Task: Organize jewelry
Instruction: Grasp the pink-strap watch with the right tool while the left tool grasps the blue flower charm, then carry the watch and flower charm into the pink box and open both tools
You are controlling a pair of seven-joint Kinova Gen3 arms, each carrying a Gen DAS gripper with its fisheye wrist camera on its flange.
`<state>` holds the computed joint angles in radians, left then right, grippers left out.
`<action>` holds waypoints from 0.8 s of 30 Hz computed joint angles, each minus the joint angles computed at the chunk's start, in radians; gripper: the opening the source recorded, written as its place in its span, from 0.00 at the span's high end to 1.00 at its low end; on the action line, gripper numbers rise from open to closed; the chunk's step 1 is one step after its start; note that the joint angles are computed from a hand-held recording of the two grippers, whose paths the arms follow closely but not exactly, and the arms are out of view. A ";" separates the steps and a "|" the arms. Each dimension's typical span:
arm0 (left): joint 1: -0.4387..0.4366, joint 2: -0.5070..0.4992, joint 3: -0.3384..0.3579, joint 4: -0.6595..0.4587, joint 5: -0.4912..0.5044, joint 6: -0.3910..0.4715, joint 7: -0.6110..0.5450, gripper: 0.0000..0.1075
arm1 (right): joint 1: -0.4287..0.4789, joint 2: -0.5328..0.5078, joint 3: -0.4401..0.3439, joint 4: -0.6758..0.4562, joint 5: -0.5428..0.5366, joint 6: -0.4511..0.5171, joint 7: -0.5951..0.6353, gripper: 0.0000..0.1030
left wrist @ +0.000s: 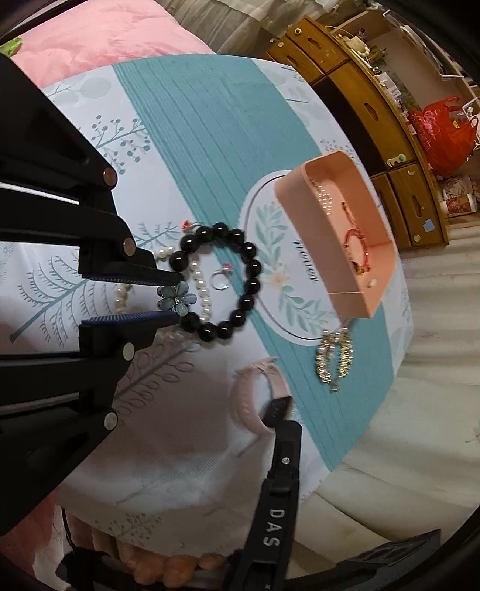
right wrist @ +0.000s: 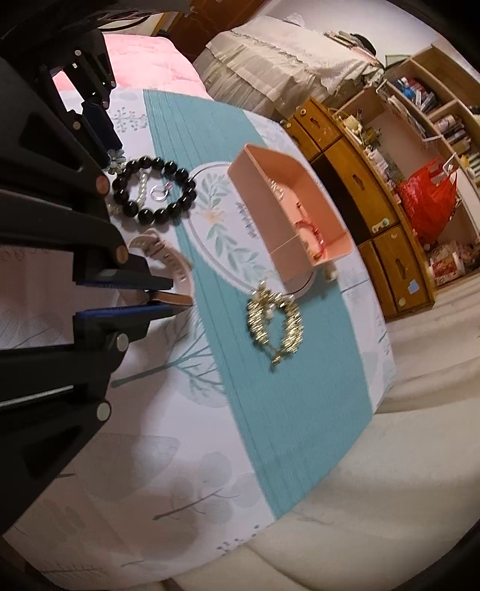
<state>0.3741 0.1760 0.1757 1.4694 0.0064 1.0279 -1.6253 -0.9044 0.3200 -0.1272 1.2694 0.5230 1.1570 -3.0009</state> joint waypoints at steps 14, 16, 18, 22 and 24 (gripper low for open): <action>-0.024 0.063 -0.020 -0.242 0.033 0.157 0.013 0.89 | 0.050 0.119 0.014 -0.250 -0.165 0.203 0.243 0.88; -0.032 0.061 -0.022 -0.250 0.042 0.156 0.013 0.89 | 0.055 0.115 0.021 -0.233 -0.193 0.195 0.247 0.80; -0.038 0.061 -0.025 -0.259 0.047 0.157 0.015 0.89 | 0.067 0.112 0.022 -0.216 -0.226 0.185 0.243 0.78; -0.047 0.073 -0.031 -0.284 0.049 0.164 0.031 0.89 | 0.089 0.105 0.022 -0.183 -0.277 0.157 0.224 0.78; -0.051 0.079 -0.034 -0.293 0.049 0.164 0.037 0.89 | 0.102 0.108 0.022 -0.178 -0.301 0.152 0.211 0.79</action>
